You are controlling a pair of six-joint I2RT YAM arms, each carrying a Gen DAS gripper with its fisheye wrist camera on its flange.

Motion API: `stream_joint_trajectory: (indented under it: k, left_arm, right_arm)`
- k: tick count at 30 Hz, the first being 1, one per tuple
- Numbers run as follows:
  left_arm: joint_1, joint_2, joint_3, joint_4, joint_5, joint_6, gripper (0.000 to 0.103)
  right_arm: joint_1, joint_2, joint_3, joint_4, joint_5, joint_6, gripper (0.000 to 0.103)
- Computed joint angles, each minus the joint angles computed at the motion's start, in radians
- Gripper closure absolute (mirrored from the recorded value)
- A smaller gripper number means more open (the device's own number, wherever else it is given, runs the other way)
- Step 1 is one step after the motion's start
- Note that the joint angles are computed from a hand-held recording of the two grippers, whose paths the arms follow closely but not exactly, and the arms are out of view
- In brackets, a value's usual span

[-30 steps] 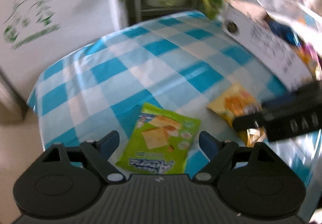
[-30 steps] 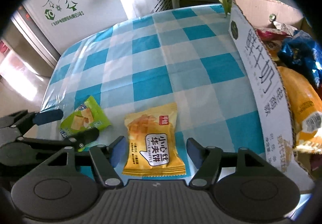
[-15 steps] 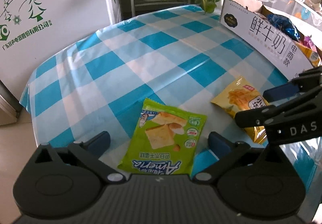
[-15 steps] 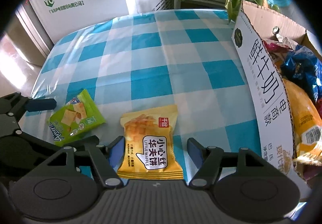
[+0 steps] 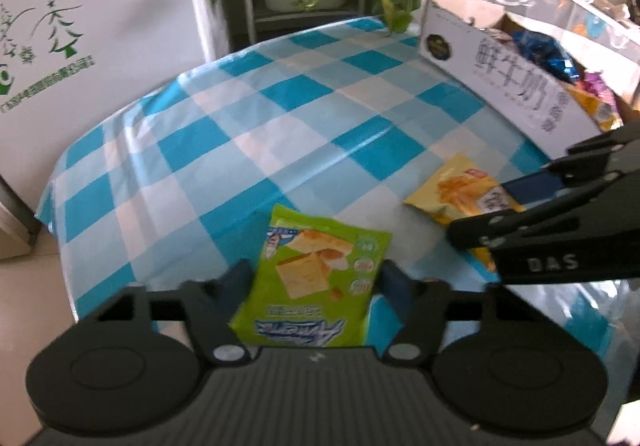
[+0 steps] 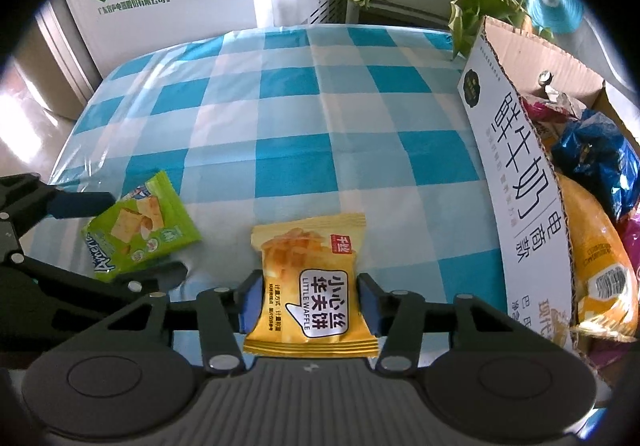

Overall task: Organize snacks
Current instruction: 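Close the left gripper on the green Amerio packet while the right gripper grasps the yellow waffle cake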

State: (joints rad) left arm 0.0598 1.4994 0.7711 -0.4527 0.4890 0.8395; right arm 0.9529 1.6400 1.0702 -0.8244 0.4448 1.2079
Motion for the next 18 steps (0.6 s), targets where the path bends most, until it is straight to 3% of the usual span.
stream_joint_trajectory:
  k: [7, 18]
  left_arm:
    - [-0.004, -0.069, -0.054, 0.025, -0.004, -0.022, 0.052]
    - [0.034, -0.134, -0.073, -0.019, 0.057, -0.080, 0.053]
  right_arm:
    - [0.015, -0.052, -0.027, -0.004, 0.017, 0.026, 0.049]
    - [0.046, -0.127, -0.057, -0.037, 0.058, 0.075, 0.049]
